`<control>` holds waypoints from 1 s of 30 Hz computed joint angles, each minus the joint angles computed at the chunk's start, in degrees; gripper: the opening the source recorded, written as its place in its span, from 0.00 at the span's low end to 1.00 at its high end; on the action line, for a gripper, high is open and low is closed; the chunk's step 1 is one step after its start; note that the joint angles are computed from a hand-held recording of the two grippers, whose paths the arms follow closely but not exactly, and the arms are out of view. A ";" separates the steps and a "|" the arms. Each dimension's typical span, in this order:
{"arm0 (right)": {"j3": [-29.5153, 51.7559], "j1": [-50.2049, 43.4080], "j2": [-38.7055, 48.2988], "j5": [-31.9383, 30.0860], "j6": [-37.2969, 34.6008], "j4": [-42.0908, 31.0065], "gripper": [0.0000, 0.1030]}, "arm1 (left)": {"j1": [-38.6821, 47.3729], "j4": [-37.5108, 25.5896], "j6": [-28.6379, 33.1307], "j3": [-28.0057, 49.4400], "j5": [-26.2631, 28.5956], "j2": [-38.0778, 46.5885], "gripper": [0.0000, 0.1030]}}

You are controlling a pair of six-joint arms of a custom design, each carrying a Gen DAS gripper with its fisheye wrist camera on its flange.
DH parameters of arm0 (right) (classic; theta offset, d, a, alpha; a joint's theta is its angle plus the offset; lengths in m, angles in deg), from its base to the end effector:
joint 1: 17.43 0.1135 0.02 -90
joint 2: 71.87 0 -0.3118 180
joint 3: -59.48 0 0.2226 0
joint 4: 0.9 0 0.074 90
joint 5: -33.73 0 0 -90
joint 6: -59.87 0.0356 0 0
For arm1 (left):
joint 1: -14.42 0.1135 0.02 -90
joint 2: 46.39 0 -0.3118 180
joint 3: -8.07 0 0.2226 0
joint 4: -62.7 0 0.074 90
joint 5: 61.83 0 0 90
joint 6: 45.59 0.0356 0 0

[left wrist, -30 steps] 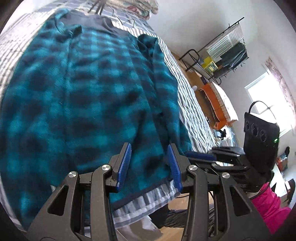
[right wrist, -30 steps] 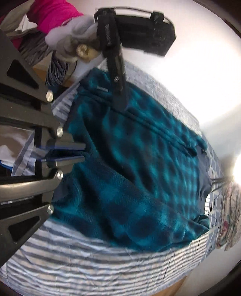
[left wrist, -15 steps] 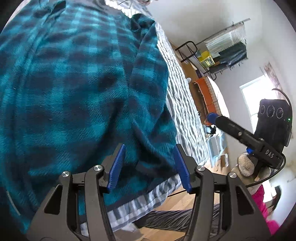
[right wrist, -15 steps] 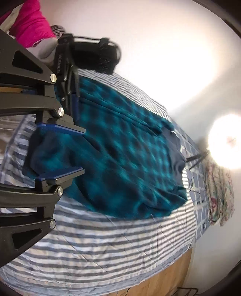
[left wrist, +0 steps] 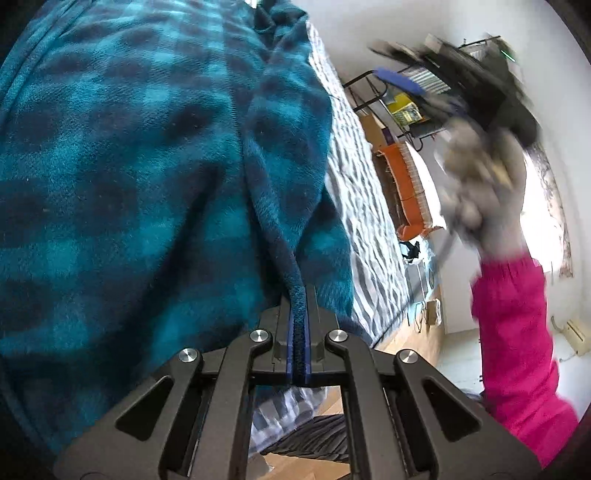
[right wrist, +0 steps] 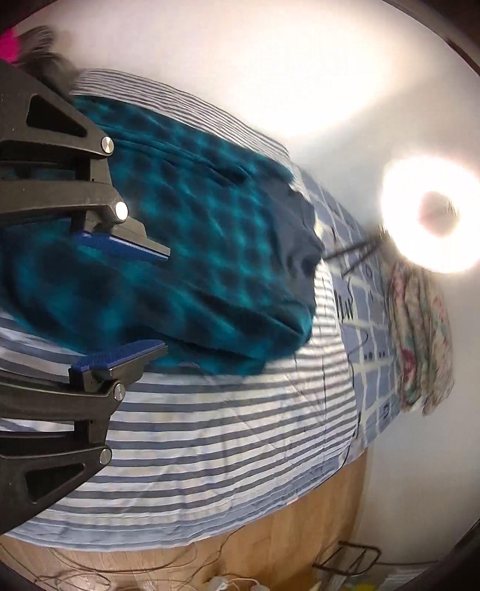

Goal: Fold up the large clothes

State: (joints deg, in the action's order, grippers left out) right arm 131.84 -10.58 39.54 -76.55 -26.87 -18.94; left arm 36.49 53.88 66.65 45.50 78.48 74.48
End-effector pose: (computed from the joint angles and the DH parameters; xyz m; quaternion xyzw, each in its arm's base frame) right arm 0.3610 0.0558 0.1734 -0.0794 0.9420 0.1928 0.2629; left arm 0.1971 0.0504 0.0633 -0.0070 0.9050 -0.4003 0.1437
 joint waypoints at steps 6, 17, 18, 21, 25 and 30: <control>16.20 0.03 11.94 0.47 5.72 -3.32 0.47 | 2.76 -1.28 5.87 -3.30 -0.06 -1.32 0.00; 45.36 3.39 29.91 -0.78 12.08 -16.58 0.47 | 2.72 -0.99 10.67 -5.28 -1.43 -1.14 0.00; 46.67 3.87 30.39 0.03 11.70 -17.59 0.47 | 2.11 -0.05 10.37 -5.76 -1.68 -1.57 0.00; 51.07 6.47 31.66 3.46 9.46 -20.41 0.46 | 1.17 1.43 9.74 -6.69 -2.08 -1.84 0.00; 57.16 10.69 33.83 7.85 2.40 -26.55 0.46 | -1.64 6.06 5.22 -7.33 -1.97 -0.55 0.00; 75.62 16.33 44.00 24.89 -4.48 -43.27 0.28 | -0.73 3.22 6.58 -5.70 -1.83 -0.97 0.00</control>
State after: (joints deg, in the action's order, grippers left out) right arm 207.46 5.75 83.55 -51.66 -31.35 -62.20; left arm 35.76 57.10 73.23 39.79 76.65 73.51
